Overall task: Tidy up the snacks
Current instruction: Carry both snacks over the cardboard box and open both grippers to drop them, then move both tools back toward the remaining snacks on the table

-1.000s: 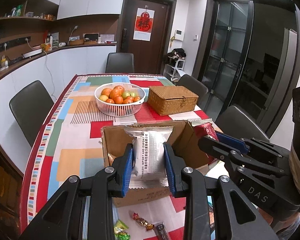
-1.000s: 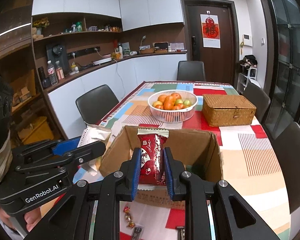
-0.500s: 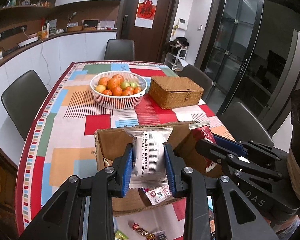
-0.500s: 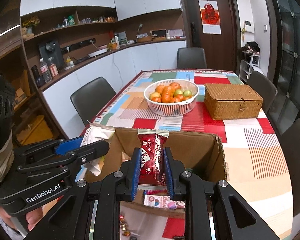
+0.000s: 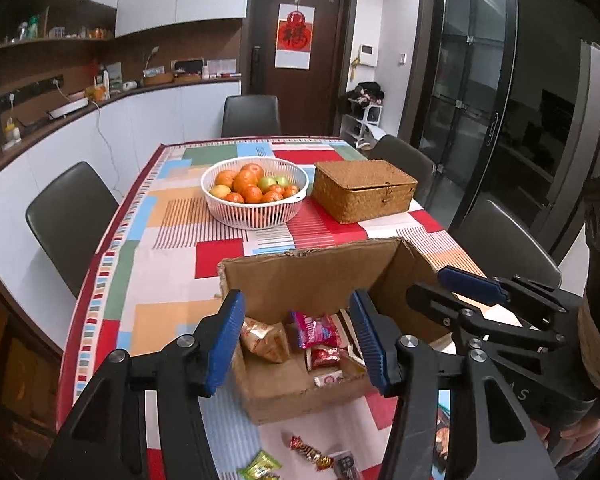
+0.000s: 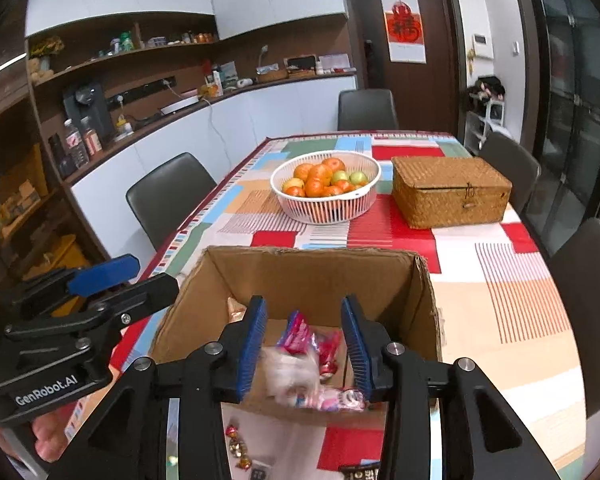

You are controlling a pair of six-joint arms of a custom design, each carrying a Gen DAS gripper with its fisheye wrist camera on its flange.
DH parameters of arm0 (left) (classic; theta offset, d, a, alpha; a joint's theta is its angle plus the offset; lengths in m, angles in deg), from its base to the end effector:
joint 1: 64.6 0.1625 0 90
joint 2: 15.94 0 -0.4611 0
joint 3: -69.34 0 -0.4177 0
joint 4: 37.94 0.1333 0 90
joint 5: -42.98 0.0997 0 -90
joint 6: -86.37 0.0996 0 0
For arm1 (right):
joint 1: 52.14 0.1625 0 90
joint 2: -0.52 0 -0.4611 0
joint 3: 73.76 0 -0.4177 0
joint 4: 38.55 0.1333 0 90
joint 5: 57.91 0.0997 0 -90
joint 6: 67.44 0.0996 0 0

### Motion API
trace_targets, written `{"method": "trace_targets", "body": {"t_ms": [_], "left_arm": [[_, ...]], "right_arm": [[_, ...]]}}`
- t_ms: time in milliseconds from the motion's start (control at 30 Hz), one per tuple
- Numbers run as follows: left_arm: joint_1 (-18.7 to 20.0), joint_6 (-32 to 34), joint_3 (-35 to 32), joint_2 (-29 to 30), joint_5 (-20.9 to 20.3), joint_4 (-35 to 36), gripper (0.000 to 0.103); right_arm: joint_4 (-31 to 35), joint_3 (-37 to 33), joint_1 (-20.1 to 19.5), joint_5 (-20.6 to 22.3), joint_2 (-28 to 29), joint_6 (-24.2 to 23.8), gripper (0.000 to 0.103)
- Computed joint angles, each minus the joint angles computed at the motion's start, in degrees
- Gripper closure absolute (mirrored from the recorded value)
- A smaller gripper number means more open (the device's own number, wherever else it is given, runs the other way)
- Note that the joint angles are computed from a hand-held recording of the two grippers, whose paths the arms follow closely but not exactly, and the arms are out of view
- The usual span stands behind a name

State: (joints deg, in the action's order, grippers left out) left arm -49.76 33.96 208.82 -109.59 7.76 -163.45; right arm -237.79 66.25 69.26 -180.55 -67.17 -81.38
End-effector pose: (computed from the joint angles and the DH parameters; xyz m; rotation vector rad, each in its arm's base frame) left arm -0.2829 -0.2970 0.2487 0.5781 2.3095 -1.0106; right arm 0.2930 -0.3273 0.1839 0.7444 -2.4215 0.9439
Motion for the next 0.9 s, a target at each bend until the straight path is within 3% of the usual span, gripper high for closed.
{"method": "trace_targets", "body": {"t_ms": [200, 533, 900], "left_arm": [[-4.66, -6.45, 1.51, -5.19, 0.23, 9.61, 0.049], [-9.23, -13.78, 3.44, -11.12, -2.77, 21.21, 0.049], [-9.1, -14.31, 8.34, -14.37, -9.81, 20.65, 0.05]], "right_arm": [[-3.38, 2.31, 3.97, -1.5, 0.2, -0.03, 0.063], [-2.5, 5.35, 5.67, -0.14, 1.33, 4.52, 0.063], [-1.5, 8.31, 5.13, -0.45, 3.92, 8.12, 0.063]]}}
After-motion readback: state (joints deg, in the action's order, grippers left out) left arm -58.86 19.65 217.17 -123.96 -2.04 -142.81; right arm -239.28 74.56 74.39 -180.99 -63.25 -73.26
